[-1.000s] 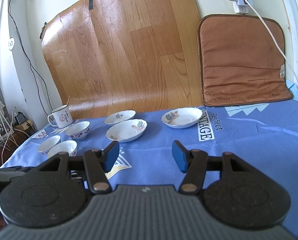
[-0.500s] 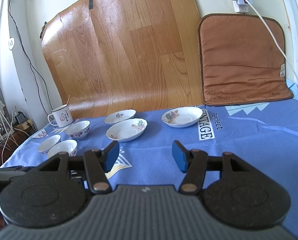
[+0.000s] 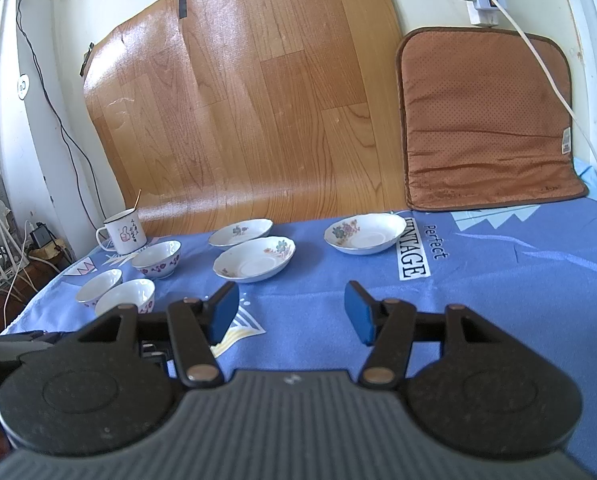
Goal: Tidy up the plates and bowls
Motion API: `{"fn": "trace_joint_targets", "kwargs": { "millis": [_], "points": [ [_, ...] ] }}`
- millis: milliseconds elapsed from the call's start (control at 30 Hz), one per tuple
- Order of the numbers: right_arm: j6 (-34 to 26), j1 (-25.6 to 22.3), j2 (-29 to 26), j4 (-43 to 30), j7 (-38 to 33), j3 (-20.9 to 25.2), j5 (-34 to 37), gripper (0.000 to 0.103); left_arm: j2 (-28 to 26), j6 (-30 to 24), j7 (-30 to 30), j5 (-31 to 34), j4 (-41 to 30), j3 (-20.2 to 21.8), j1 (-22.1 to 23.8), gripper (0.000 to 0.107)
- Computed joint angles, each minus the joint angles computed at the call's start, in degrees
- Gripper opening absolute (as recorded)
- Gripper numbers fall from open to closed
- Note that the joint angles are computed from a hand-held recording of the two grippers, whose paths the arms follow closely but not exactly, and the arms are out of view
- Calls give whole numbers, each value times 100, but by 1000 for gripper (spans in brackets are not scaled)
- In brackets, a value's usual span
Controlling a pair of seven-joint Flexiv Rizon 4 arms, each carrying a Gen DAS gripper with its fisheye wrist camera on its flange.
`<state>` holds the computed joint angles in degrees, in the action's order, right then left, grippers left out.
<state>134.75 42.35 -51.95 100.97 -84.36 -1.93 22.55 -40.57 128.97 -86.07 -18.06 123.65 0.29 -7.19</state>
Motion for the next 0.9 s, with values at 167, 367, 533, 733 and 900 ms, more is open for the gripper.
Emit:
{"fn": "trace_joint_targets", "kwargs": {
  "millis": [167, 367, 533, 733, 900],
  "points": [
    [4, -3, -3, -6, -6, 4, 2, 61, 0, 2, -11, 22, 1, -5, 10, 99],
    [6, -9, -5, -11, -11, 9, -7, 61, 15, -4, -2, 15, 0, 2, -3, 99],
    [16, -13, -13, -13, -14, 13, -12, 61, 23, -10, -6, 34, 2, -4, 9, 99],
    [23, -18, -16, -9, -16, 20, -18, 61, 24, -20, 1, 70, -7, -13, 26, 99],
    [18, -8, -19, -8, -12, 21, -3, 60, 23, -40, -5, 69, -13, -18, 29, 99]
  ]
}}
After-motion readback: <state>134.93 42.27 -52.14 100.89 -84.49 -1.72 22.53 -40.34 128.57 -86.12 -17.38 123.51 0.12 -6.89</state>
